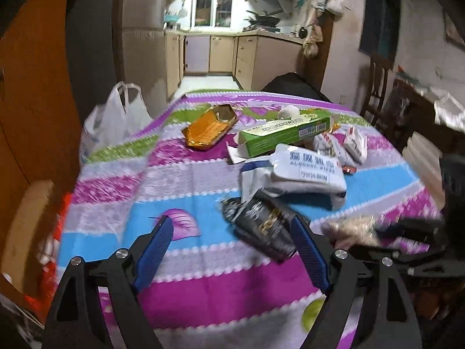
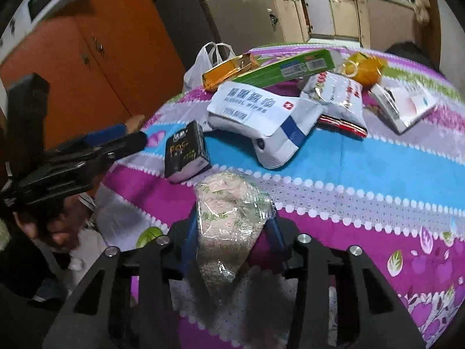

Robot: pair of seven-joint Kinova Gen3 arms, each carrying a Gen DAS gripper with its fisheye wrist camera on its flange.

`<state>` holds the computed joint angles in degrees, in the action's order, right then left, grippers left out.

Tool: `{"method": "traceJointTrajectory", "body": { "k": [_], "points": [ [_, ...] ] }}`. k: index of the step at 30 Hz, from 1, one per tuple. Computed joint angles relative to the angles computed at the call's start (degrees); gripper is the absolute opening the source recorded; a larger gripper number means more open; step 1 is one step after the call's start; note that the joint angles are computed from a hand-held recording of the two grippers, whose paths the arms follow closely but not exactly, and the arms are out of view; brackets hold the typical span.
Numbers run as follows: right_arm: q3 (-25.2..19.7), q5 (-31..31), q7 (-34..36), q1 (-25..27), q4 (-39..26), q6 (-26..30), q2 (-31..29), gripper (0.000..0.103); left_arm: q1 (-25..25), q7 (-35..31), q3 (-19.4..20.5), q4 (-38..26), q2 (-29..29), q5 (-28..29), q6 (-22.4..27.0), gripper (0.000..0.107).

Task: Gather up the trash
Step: 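Move both open tools back over the table, then grasp the rice bag with the right tool while the left tool grasps the black Face pack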

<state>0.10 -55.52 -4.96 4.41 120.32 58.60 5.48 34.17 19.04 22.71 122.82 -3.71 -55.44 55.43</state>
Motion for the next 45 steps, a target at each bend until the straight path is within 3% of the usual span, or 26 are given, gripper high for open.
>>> {"method": "traceJointTrajectory", "body": {
  "k": [5, 13, 17, 21, 27, 31, 33, 45],
  "points": [
    [3.47, -0.9, 0.4, 4.98, -1.39, 2.56, 0.33, 0.034, -0.42, 4.91, -1.41, -3.31, 3.25, 0.11, -1.31, 0.089],
    [5.96, -1.56, 3.63, 11.96, -2.16, 8.85, 1.83, 0.034, 3.66, 1.33, -6.88, -18.6, 17.09, 8.85, 10.9, 0.089],
    [5.61, -1.97, 3.55, 13.54, -3.31, 10.63, 4.36, 0.034, 6.23, 0.08, -10.37, -22.4, 20.89, 11.58, 14.37, 0.082],
    [5.39, -2.88, 4.49, 15.63, -4.25, 12.06, 5.55, 0.034, 9.15, 1.86, -12.51, -22.75, 21.14, 11.39, 15.3, 0.06],
    [4.79, -2.6, 3.88, 16.79, -5.33, 13.22, 6.99, 0.034, 12.27, 3.03, -11.87, -18.67, 18.64, 10.17, 14.73, 0.048],
    [4.49, -1.44, 2.74, 16.5, -5.2, 12.13, 6.14, 0.034, 14.17, 3.28, -10.22, -17.22, 17.34, 10.4, 17.12, 0.042],
    [4.42, -1.06, 2.49, 16.32, -5.11, 12.05, 5.65, 0.034, 15.48, 3.69, -9.26, -17.43, 16.79, 9.74, 19.43, 0.034],
    [5.83, -0.51, 2.34, 15.04, -6.32, 12.66, 1.15, 0.034, 19.89, 5.73, -5.62, -20.2, 14.49, -0.27, 26.72, 0.028]
  ]
}}
